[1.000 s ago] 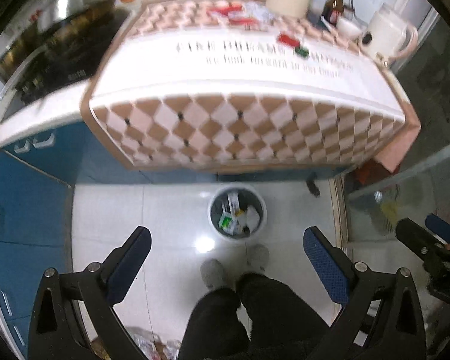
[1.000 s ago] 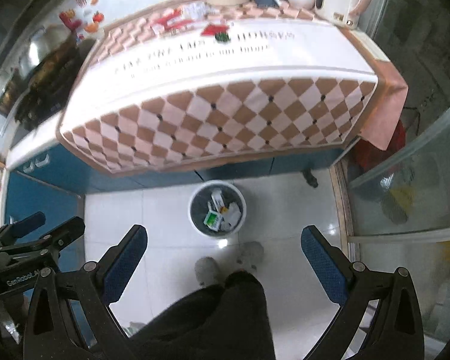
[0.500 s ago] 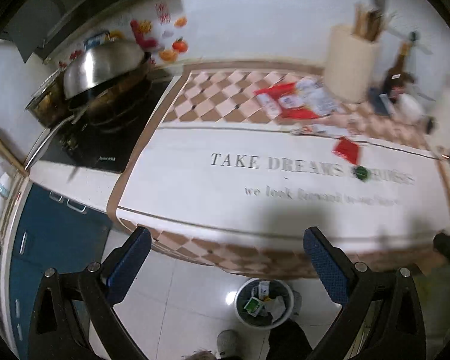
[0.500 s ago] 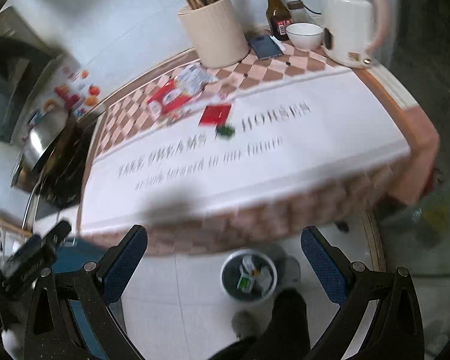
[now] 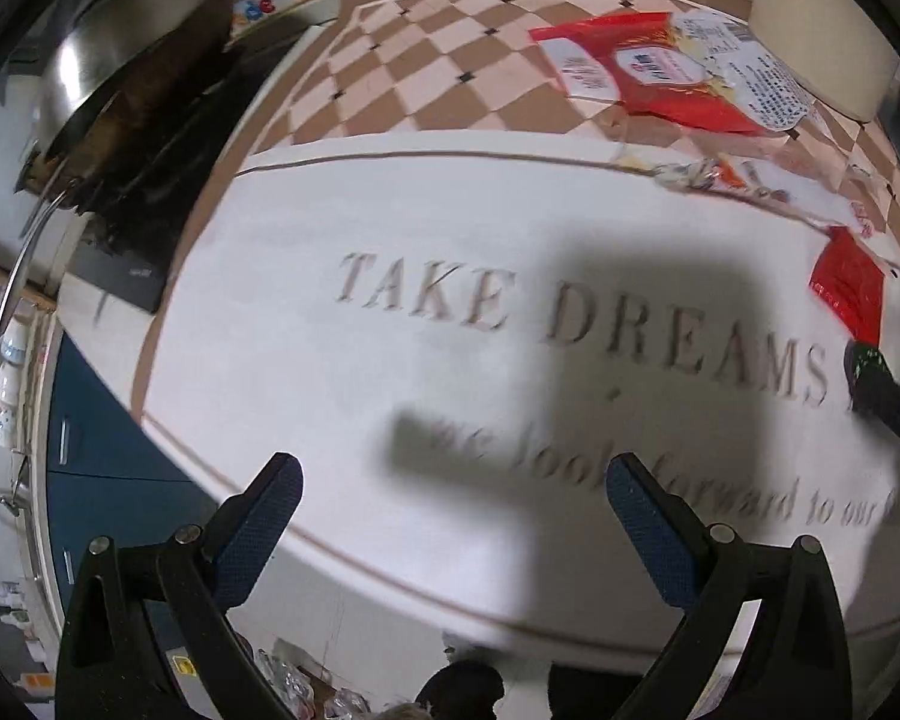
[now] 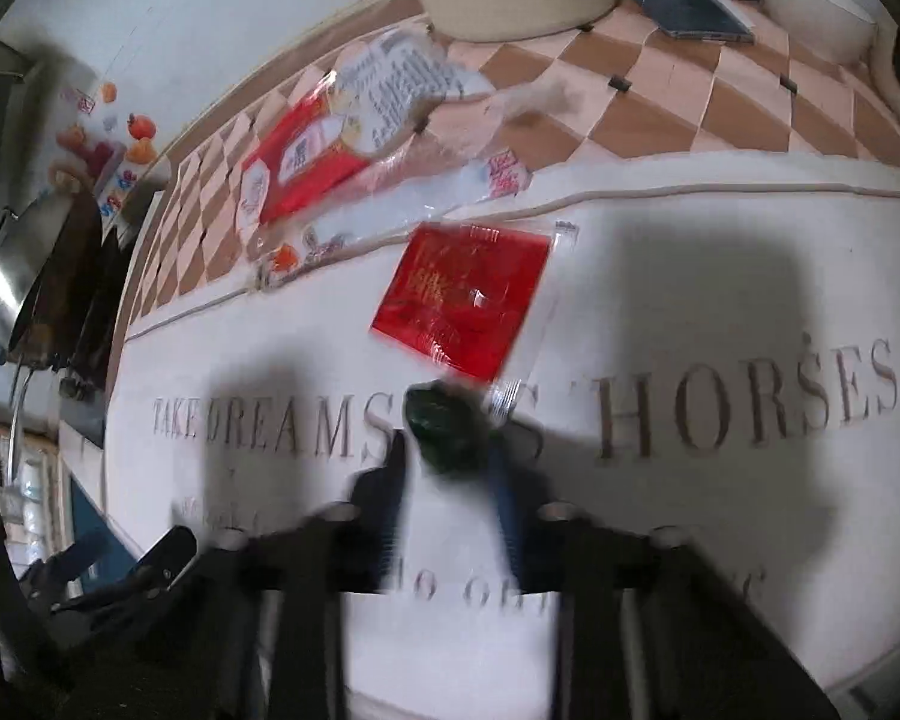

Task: Collect trash
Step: 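Grasp the small red wrapper with the left tool while the right tool grasps a dark green scrap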

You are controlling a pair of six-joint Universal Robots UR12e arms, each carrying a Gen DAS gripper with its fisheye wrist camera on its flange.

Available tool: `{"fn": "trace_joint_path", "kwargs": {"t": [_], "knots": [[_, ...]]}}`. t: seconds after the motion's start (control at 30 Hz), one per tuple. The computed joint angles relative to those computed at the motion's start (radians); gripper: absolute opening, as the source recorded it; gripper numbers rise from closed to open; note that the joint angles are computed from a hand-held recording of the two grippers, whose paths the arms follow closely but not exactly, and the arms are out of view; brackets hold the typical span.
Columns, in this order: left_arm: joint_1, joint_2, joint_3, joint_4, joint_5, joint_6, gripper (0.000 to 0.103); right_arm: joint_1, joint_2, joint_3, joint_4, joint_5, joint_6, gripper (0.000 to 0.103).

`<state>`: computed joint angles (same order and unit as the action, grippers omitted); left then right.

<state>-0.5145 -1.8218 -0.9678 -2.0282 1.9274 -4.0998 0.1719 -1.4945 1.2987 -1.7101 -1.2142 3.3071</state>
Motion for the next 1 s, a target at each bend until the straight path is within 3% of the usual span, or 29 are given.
{"fn": "trace_joint_path", "kwargs": {"t": [0.17,0.33,0.37,0.4,0.43,0.5,0.53,0.57,0.6,0.7,0.77,1.0], "knots": [[0.019,-0.060,0.067,0.114,-0.088,0.076,0.103,-0.049,-0.027,0.030,-0.062,0.021,0.032,0.014],[0.050,-0.138,0.126,0.248,-0.314,0.164,0.103,-0.119,-0.056,0.029,-0.032,-0.042,-0.002,0.014],[0.052,-0.153,0.135,0.274,-0.351,0.189,0.101,-0.130,-0.055,0.026,-0.021,-0.053,-0.009,0.014],[0.052,-0.171,0.153,0.272,-0.362,0.201,0.091,-0.143,-0.053,0.024,-0.011,-0.069,-0.010,0.014],[0.046,-0.192,0.181,0.256,-0.346,0.214,0.091,-0.154,-0.052,0.024,-0.003,-0.074,-0.008,0.014],[0.024,-0.227,0.236,0.232,-0.246,0.253,0.062,-0.175,-0.049,0.031,0.000,-0.081,0.008,0.014],[0.020,-0.228,0.236,0.253,-0.234,0.269,0.051,-0.183,-0.051,0.038,-0.009,-0.087,0.012,0.014],[0.017,-0.226,0.233,0.277,-0.239,0.282,0.027,-0.188,-0.054,0.047,-0.022,-0.088,0.016,0.014],[0.012,-0.236,0.253,0.261,-0.231,0.295,0.022,-0.193,-0.057,0.052,-0.028,-0.087,0.019,0.014],[-0.010,-0.245,0.275,0.244,-0.181,0.343,0.015,-0.195,-0.060,0.060,-0.045,-0.090,0.025,0.013],[-0.018,-0.226,0.257,0.247,-0.186,0.346,0.012,-0.193,-0.065,0.066,-0.055,-0.085,0.034,0.013],[-0.034,-0.096,0.142,0.291,-0.184,0.316,0.012,-0.197,-0.145,0.107,-0.085,-0.059,0.059,0.012]]}}
